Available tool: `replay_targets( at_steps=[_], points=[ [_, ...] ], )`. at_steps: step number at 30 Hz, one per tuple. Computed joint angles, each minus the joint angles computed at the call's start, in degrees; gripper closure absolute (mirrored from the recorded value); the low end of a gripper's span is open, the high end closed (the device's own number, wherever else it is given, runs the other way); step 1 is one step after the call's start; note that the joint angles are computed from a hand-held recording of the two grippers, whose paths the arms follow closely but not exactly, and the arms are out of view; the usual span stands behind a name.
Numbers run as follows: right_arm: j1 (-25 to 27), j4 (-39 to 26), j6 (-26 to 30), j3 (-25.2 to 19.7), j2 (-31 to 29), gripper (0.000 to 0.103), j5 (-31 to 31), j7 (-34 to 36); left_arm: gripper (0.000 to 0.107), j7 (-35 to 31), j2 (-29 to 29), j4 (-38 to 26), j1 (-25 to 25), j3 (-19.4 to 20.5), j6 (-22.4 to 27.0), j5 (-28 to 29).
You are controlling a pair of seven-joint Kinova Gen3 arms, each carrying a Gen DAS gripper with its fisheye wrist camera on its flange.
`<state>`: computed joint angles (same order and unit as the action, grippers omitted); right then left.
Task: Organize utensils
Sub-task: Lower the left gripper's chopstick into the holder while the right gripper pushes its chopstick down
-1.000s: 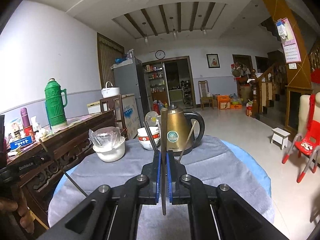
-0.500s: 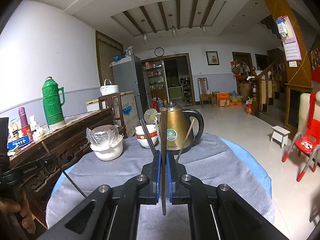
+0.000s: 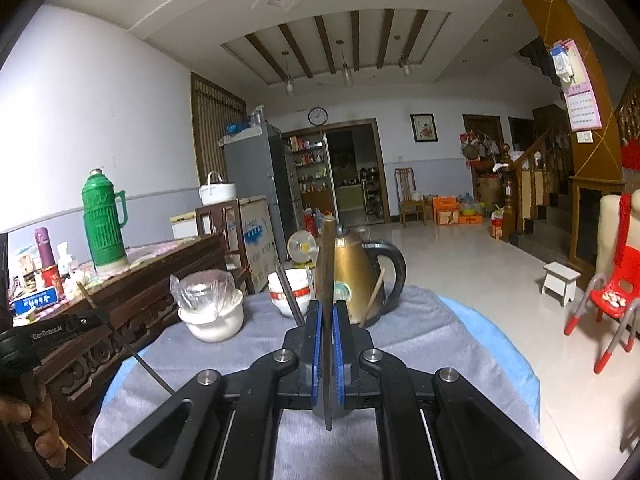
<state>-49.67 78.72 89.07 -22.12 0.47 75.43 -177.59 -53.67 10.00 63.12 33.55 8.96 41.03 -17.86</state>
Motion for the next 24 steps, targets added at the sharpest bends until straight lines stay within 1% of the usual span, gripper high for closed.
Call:
replay_targets(
  at_steps=[9, 14, 20, 24],
  points=[
    [1.1, -2.32, -1.59, 0.89, 0.04, 0.097, 3.63, 2.09, 0.102, -3.04, 3.13, -7.59, 1.73, 0.11, 0.01, 1.74],
    [2.47, -3.16, -3.41, 1.76, 0.04, 0.097, 3.66, 2.87, 0.102, -4.75, 5.59, -11.96, 2.82, -0.42, 1.11, 3.38],
    [4.84, -3.7, -6.66, 3.0, 0.16, 0.097, 1.47, 3.69, 0.102, -7.57, 11.62, -22.71, 4.86, -1.62, 6.91, 5.87],
    [6.0, -4.75, -8.25, 3.99, 0.74, 0.097, -0.3, 5.12, 0.102, -8.92, 16.34, -31.81, 6.45, -2.76, 11.92, 7.71]
  ],
)
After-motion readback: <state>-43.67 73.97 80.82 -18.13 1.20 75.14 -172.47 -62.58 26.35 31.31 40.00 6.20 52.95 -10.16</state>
